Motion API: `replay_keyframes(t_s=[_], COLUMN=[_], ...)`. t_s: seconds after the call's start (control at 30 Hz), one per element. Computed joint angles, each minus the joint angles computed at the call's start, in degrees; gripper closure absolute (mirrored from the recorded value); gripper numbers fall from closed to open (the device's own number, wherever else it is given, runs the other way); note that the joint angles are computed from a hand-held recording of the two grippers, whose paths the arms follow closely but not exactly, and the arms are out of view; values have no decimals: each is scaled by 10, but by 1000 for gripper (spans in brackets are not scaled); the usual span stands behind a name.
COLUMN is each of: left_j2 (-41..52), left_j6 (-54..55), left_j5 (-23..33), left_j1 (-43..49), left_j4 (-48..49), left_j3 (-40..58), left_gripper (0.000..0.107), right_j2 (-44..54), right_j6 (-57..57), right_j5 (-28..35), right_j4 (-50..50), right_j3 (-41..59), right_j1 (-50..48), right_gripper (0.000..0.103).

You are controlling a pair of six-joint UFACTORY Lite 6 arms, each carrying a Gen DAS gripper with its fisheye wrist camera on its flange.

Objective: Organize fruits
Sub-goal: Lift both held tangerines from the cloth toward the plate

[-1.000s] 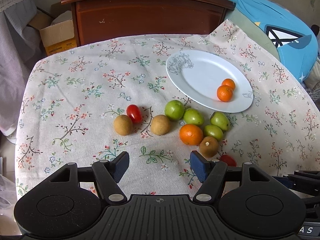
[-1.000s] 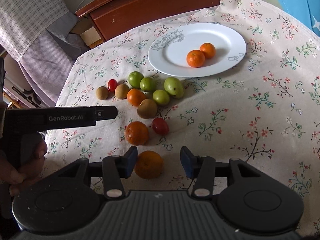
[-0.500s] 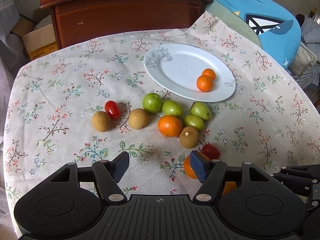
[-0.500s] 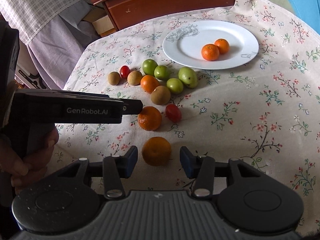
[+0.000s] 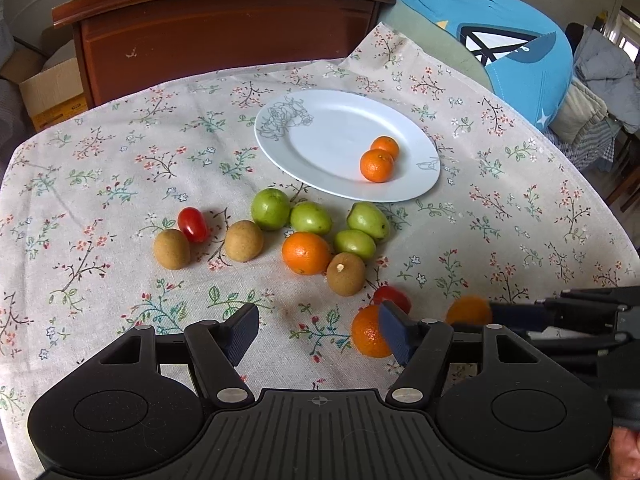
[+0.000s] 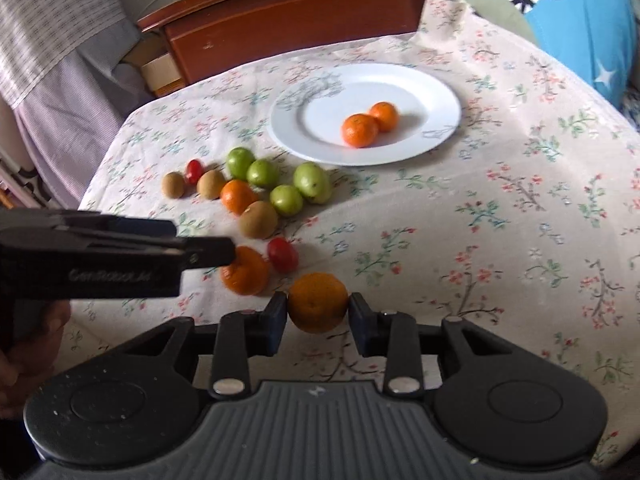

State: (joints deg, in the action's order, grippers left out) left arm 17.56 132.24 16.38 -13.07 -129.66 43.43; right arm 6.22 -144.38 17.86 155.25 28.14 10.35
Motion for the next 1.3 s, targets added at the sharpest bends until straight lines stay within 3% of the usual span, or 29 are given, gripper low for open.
replay_keyframes(t_s=[0.4, 0.57, 0.77, 0.87, 1.0, 1.3], left_j2=[-3, 8, 27, 27, 29, 28], left_j6=[47, 135, 271, 276, 280, 282], left_j5=[24, 17, 21, 30, 38, 43], left_j1=[-33, -64, -97, -96, -94, -92], left_j4=[12, -58, -179, -181, -185, -190], left_j3=[-18, -23, -30, -33, -32, -35], left_gripper=[42, 42, 57, 60, 78, 81], right_j2=[11, 22, 33, 36, 44, 49], right_j6=[60, 75, 127, 128, 147, 143], right_j5=[11, 1, 0, -2, 0, 0], right_j4=[-25, -25, -69, -72, -96, -96], right_j3=[12, 21, 28, 30, 35, 39], right_j1=[-54, -59, -69, -67, -68, -63], right_gripper=[69, 69, 69, 69, 69, 69])
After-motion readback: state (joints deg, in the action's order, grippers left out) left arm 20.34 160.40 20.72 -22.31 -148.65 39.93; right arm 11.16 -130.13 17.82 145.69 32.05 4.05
